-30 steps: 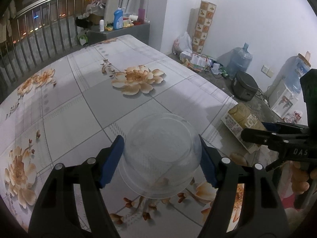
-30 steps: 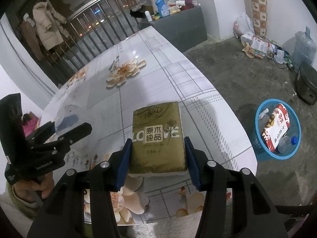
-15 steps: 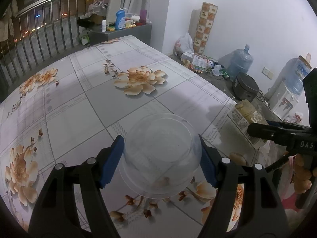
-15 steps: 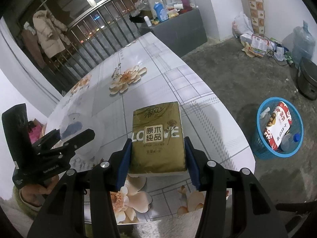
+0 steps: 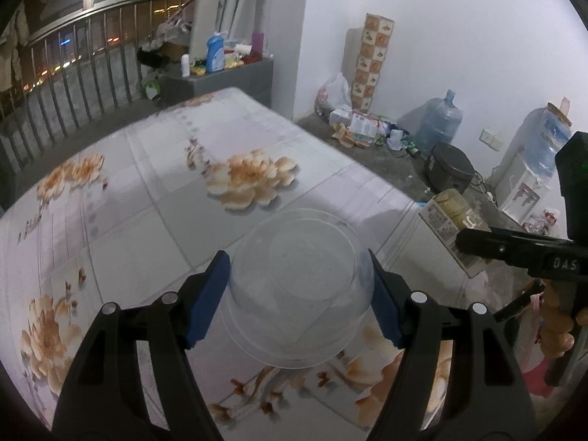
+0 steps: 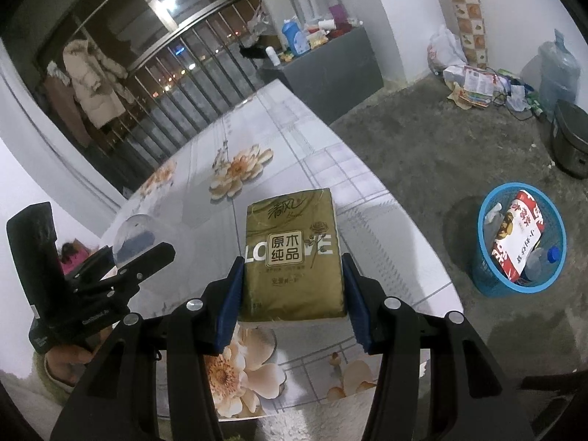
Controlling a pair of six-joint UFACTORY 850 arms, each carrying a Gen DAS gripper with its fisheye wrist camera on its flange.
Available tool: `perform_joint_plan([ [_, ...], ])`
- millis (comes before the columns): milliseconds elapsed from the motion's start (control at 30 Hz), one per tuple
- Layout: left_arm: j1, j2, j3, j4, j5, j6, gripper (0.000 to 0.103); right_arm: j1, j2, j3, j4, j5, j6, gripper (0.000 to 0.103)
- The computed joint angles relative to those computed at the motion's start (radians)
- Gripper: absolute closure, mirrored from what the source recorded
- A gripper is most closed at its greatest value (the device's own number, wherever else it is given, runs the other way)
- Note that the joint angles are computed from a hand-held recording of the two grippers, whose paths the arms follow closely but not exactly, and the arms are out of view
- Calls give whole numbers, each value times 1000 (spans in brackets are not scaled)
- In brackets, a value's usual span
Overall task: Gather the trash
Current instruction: 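Lift the clear cup and gold tissue pack with both tools, then carry cup and tissue pack over the wastebasket and open both tools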
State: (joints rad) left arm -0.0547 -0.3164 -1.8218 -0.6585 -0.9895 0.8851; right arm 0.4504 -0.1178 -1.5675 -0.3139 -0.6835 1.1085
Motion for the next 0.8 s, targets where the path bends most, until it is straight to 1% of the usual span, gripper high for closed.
perform_joint_plan([
  [267, -57, -20, -60, -24, -18, 27, 35, -27, 64, 61, -51, 41, 73, 53],
  [467, -120, -51, -121, -33, -41, 33, 35, -59, 117, 113, -98, 56, 129, 53],
  [700, -211, -97, -193, -25, -66, 32, 35, -108, 195, 194, -163, 58, 221, 53],
  [800, -253, -141, -255, -11, -99, 12, 35, -157, 256, 251, -213, 40, 289, 53],
])
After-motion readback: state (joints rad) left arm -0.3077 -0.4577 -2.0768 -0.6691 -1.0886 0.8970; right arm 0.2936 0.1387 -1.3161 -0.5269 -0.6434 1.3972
